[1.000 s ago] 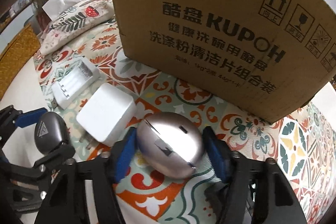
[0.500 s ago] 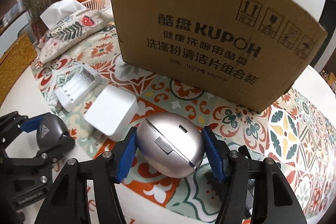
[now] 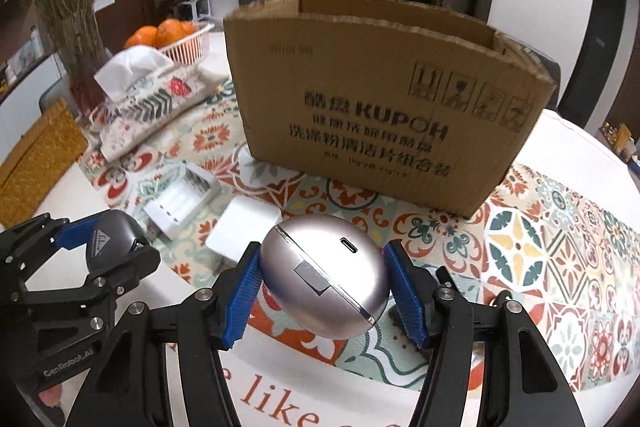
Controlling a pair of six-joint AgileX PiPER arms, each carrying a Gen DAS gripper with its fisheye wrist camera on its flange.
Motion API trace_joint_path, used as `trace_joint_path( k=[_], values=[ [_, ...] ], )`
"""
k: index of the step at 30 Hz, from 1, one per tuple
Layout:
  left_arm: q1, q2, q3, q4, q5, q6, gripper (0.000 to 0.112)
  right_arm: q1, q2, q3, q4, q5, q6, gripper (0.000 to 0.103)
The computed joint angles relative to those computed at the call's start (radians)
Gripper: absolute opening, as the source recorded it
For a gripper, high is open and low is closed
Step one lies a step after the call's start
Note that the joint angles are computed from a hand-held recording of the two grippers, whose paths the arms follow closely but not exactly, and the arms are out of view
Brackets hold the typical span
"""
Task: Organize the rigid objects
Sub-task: 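Lift the grey pebble with the left tool while the right tool carries the silver egg to the box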
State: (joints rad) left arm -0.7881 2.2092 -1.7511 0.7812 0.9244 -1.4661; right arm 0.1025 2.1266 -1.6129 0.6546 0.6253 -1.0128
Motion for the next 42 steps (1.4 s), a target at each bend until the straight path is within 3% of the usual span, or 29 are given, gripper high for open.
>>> trace_joint_path(
  k=[16,34,42],
  values=[
    [-0.006,-0.019,-0.118,0.082,0.022,0.094,0.056,-0.036,-0.101,0.035,0.103,-0.032,0.01,0.062],
    [0.041,0.036,-0.389,0.047,0.06,0.331,0.056,-0.054,-0.104,-0.106,0.116,0.0,0.114,0.062],
    [0.055,0.106,-0.581,0.033,0.118,0.449,0.056,-0.063,-0.075,-0.218,0.084,0.038,0.183,0.062]
  ],
)
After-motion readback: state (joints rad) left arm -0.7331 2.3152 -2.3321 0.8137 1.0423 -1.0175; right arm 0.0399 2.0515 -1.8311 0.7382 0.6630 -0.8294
